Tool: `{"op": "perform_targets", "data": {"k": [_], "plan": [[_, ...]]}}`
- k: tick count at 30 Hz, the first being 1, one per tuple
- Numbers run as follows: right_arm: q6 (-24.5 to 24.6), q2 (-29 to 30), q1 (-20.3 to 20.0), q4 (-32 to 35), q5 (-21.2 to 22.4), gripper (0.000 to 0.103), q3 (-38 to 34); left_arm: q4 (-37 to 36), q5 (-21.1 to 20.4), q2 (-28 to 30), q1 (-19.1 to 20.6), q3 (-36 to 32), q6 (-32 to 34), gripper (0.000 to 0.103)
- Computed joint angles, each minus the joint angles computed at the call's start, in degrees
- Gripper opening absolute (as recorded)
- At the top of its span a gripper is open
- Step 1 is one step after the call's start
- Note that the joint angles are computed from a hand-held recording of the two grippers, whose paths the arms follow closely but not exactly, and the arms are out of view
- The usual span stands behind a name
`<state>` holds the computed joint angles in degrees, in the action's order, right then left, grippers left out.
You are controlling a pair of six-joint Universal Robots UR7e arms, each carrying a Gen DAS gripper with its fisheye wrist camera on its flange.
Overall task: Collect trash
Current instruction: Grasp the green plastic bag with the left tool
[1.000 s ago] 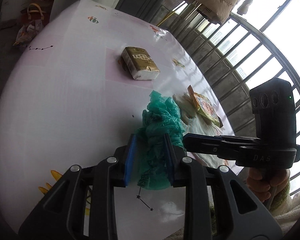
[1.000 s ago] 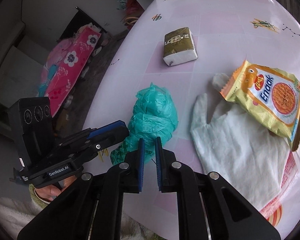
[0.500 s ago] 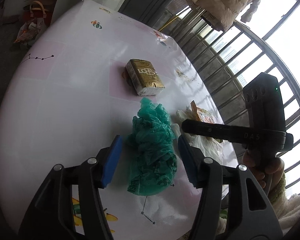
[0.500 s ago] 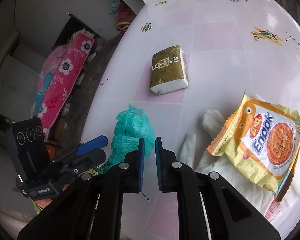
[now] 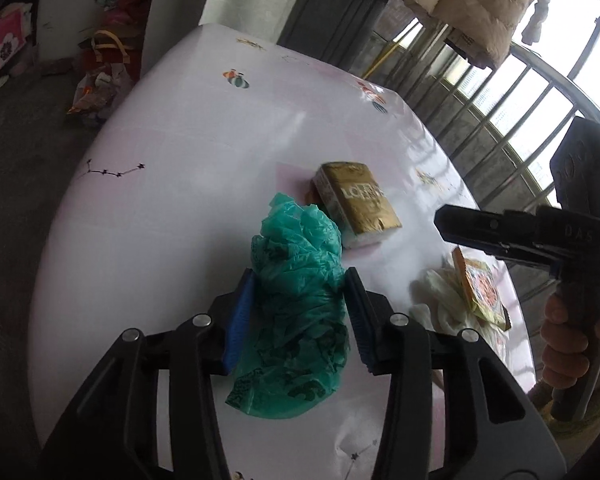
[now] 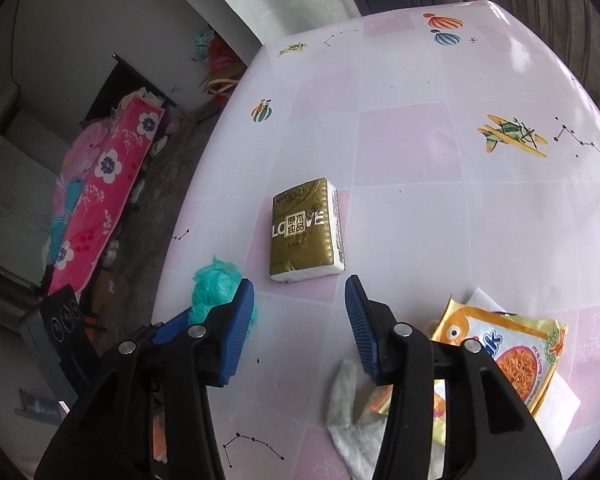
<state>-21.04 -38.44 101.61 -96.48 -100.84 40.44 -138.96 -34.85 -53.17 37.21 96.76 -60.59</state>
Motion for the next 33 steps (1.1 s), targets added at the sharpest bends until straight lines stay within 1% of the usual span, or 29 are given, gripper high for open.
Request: {"op": "perform_targets", "data": {"k": [1,3,6,9,10,11,12,13,14,16,18,20,26,30,33], "plan": [[-0.09,0.54,0.28,-0.62,-0.97,0.058,-0.10,-1.10,0.78,-0.51,0.49,0.49,-0.83,0.042],[-0.23,2.41,0.81,-1.25,-2.90,0.063,-1.55,-4.33,1.75,-1.18,1.47,1.46,-1.13,0.042],[-0.32,5.59,1.34,-0.32,-4.99,0.065,-4.86,-10.37,1.68,-1.39,2.55,2.48,-0.49,0.042],[-0.20,8.25,1.33,2.43,-5.07,0.065,-8.41,-14.90,1.05,-0.85,3.25,2.57,0.63,0.042],[0.15,8.90,1.22,3.57,-4.83,0.064,-9.43,-16.08,0.88,-0.60,3.41,2.59,1.10,0.041],[0.46,9.09,1.10,4.56,-4.46,0.059,-9.81,-17.12,0.63,-0.36,3.55,2.56,1.59,0.041],[0.77,9.44,1.04,5.59,-4.51,0.049,-10.43,-18.02,0.18,-0.14,3.69,2.49,2.25,0.041],[0.84,9.06,0.93,5.95,-3.86,0.043,-9.87,-18.75,-0.28,0.08,3.82,2.37,2.78,0.041],[0.85,8.92,0.81,6.71,-3.21,0.041,-9.89,-19.70,-0.87,0.27,3.85,2.40,3.32,0.040],[0.76,8.47,0.64,8.44,-2.24,0.034,-9.71,-21.46,-2.60,0.66,4.05,2.33,4.47,0.040],[-0.03,7.28,0.69,8.51,-2.13,0.032,-7.84,-22.50,-3.66,1.03,3.96,2.32,5.18,0.040],[-1.12,5.70,0.91,6.96,-2.90,0.031,-4.99,-22.15,-3.75,1.19,3.59,2.45,4.85,0.040],[-3.36,0.78,0.95,6.77,-4.06,0.031,2.00,-17.76,-5.01,-0.10,1.18,4.29,1.79,0.039],[-5.65,-4.00,0.86,6.99,-5.09,0.031,8.38,-14.18,-7.63,-2.01,-1.23,6.94,-1.73,0.039],[-6.64,-7.67,0.64,8.46,-5.70,0.031,12.63,-11.80,-9.78,-3.13,-3.31,8.84,-4.67,0.039]]}}
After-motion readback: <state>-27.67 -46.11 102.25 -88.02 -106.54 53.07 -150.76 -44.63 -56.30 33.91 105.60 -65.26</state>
